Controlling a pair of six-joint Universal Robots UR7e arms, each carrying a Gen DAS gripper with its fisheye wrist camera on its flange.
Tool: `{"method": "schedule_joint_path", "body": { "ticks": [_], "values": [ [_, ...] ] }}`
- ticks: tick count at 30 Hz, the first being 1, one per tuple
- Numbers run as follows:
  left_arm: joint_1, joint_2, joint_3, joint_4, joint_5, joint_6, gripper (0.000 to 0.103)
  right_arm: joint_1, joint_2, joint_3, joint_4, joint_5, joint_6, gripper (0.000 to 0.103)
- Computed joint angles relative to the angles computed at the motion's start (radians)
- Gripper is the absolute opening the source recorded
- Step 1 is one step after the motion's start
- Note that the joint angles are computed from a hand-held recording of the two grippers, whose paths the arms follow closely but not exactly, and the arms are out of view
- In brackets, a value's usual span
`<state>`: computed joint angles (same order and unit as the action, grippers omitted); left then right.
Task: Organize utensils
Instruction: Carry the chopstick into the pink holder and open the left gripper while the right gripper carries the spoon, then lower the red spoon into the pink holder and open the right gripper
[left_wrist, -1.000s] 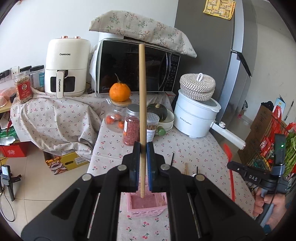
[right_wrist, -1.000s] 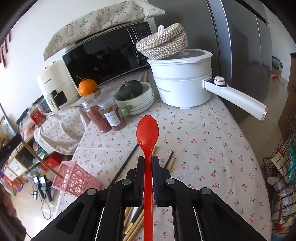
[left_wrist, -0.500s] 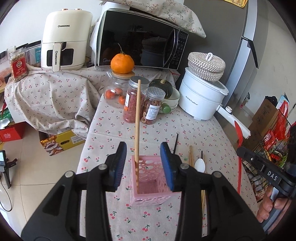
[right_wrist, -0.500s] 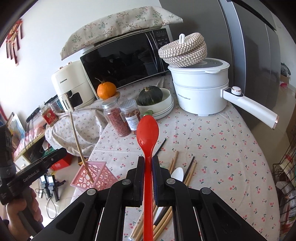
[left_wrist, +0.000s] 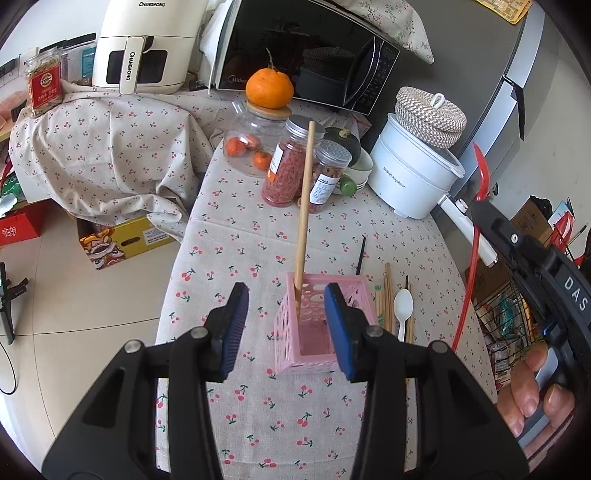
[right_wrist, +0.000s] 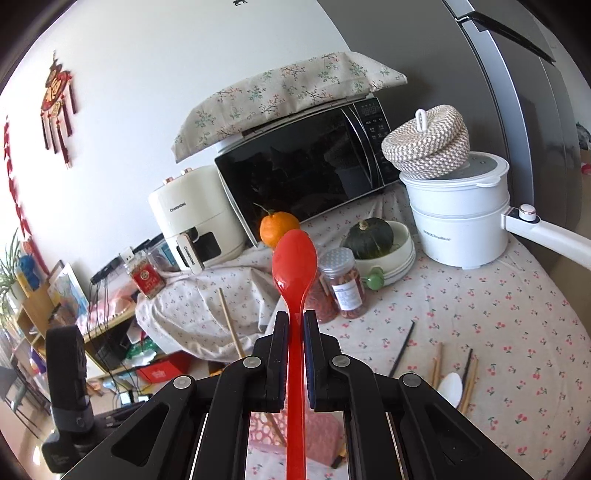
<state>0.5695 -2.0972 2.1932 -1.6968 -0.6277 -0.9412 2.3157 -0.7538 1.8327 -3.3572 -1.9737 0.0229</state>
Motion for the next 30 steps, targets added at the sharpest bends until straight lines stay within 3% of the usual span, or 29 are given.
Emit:
{"method": "schedule_joint_path", "body": {
  "ticks": [3, 7, 11, 16, 20, 30],
  "values": [
    [0.007, -0.019, -0.007, 0.025, -0.016, -0.014, 0.044, 0.015, 0.069, -0.042, -0.096, -0.018, 0.01, 0.008],
    [0.0, -0.051, -0.014, 0.051, -0.021, -0.023, 0.044, 0.054, 0.194, -0.121, -0.288, -0.157, -0.055, 0.008],
    [-0.008, -0.08, -0.021, 0.097, -0.005, -0.039, 0.044, 0.076, 0.287, -0.19, -0.382, -0.249, -0.116, 0.008],
    [0.003, -0.107, -0.024, 0.109, -0.007, -0.038, 0.044, 0.1, 0.384, -0.259, -0.526, -0.326, -0.292, 0.008],
    [0.004, -0.121, -0.025, 0.115, -0.011, -0.045, 0.044, 0.111, 0.432, -0.282, -0.589, -0.357, -0.375, 0.008],
    [0.006, -0.118, -0.023, 0.125, -0.016, -0.05, 0.044, 0.111, 0.377, -0.156, -0.556, -0.322, -0.234, 0.01]
  ]
}}
